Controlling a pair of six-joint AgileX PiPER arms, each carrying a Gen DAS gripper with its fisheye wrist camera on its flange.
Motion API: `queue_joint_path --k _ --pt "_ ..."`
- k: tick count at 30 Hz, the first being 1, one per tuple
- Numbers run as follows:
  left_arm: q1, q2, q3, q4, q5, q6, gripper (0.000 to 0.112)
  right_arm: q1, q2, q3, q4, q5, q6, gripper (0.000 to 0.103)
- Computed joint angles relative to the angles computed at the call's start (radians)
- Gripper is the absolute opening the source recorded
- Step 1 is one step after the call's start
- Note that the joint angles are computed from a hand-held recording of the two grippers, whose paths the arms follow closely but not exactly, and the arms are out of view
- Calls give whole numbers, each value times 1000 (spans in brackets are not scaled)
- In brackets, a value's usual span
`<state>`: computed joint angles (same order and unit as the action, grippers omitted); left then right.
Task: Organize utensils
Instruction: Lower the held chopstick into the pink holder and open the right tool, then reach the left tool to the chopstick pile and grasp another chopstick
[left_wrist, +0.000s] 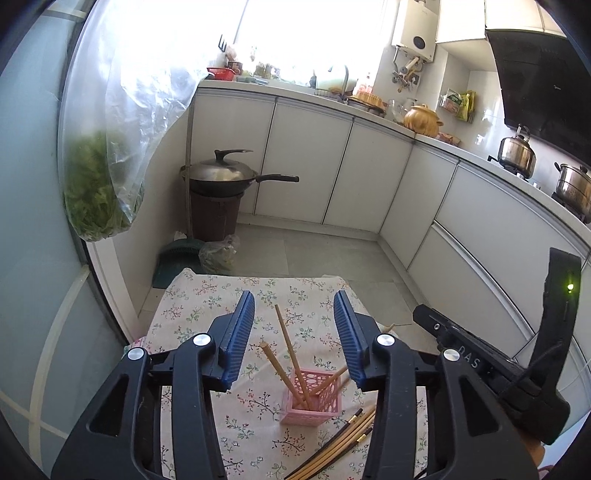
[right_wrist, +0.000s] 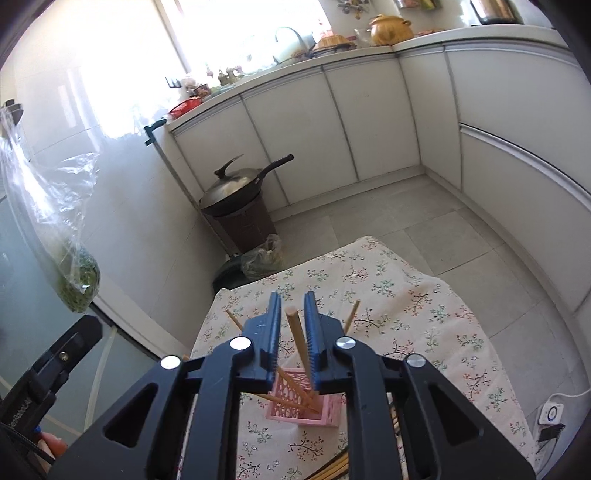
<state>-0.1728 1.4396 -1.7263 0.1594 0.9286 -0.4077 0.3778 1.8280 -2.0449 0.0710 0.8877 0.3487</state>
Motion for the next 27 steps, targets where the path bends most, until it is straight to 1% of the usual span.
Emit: queue_joint_path --k 3,6,11,16,20,22,26,27 --pt "-21 -6 -2 19 3 -7 43 8 -57 55 -26 -21 -10 17" --pt "-52 -11 -2 51 5 -24 46 12 -105 93 -48 -16 -20 17" --pt "-115 -24 16 122 10 -58 54 18 -185 178 -83 -32 -16 19" --pt "-166 -36 33 195 22 -92 67 11 -247 255 -99 -48 -4 32" --pt "-201 -47 53 244 27 -119 76 6 -283 302 -110 -58 5 38" --pt "-213 -47 56 259 32 -125 79 2 -305 333 -120 -72 15 46" --pt "-235 -52 70 286 35 -137 86 -12 -342 389 -128 -85 38 54" --pt "-243 -52 70 294 37 -141 88 -17 -350 403 -128 -89 44 59"
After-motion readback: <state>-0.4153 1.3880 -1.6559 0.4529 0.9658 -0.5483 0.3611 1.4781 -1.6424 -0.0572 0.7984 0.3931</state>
